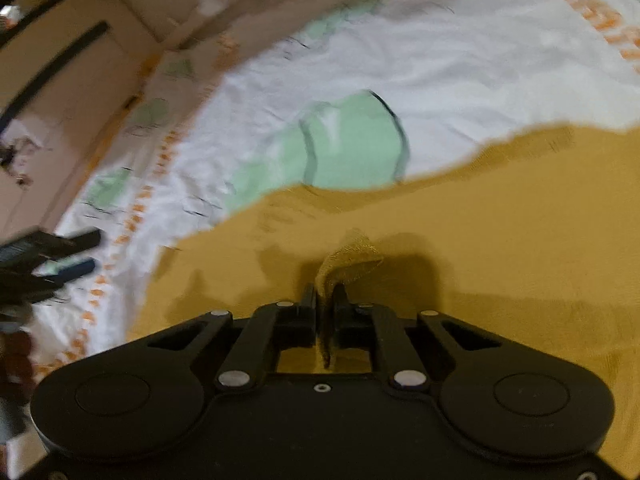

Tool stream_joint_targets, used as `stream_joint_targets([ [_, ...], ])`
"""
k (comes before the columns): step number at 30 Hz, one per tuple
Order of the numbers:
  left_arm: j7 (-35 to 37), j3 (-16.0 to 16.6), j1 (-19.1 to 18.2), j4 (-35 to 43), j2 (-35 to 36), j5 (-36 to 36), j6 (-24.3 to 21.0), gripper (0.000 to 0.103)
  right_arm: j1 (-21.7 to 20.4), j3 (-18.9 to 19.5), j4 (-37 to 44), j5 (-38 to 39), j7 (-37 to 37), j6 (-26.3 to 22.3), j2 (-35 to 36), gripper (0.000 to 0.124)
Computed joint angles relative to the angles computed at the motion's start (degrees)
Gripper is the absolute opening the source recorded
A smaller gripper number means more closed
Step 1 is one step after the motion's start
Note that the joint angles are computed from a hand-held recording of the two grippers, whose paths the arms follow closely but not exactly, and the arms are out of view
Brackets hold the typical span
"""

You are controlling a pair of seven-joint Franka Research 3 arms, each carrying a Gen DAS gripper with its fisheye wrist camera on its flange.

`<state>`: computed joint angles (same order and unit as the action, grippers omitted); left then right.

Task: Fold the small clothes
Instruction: 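Close the right gripper on the sweater side edge and lift, then fold the held side edge over toward the sweater center with the right gripper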

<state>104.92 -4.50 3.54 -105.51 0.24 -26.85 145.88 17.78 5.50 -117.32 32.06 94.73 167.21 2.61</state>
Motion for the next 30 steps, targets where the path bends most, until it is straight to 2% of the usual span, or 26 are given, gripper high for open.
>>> stream_joint_targets([
  [5,-0.94,0.08,0.23,0.23,0.3,0.52,-0.28,0.066,-0.49,-0.39,2.36,4.17,-5.86,0.2,-3.01,0.015],
  [9,-0.61,-0.07,0.24,0.48,0.46,0.52,-0.74,0.066,-1.76,-1.6,2.23,-1.62,-1.27,0.5,-5.64,0.015],
  [16,0.14,-0.38,0.05,0.42,0.63,1.12,-1.54,0.066,-6.78,-2.09,-1.75,-16.02,12.68,1.15,-8.86,0.014],
  [21,0.28,-0.64,-0.24,0.36,0.92,2.5,-2.1,0.066,-8.9,-2.68,-5.03,-18.8,17.01,0.75,-10.12,0.015],
  [23,0.3,-0.76,-0.36,0.18,0.91,2.99,-2.19,0.066,-6.69,-4.79,-5.62,-11.54,11.1,0.71,-9.55,0.023],
  [26,0.83,-0.91,-0.57,0.07,0.9,3.38,-2.47,0.066,-6.01,-5.44,-6.09,-6.82,6.68,-0.07,-8.71,0.028],
  [27,0.95,-0.95,-0.64,-0.03,0.88,3.48,-2.42,0.066,-6.36,-5.07,-6.25,-7.28,7.15,-0.1,-8.18,0.04],
  [28,1.08,-0.96,-0.69,-0.09,0.86,3.51,-2.45,0.066,-6.6,-4.77,-6.3,-7.67,7.58,-0.06,-7.47,0.057],
  [30,1.18,-0.95,-0.74,0.11,1.01,3.72,-2.98,0.066,-6.53,-4.62,-6.87,-6.43,6.77,0.71,-6.62,0.064],
])
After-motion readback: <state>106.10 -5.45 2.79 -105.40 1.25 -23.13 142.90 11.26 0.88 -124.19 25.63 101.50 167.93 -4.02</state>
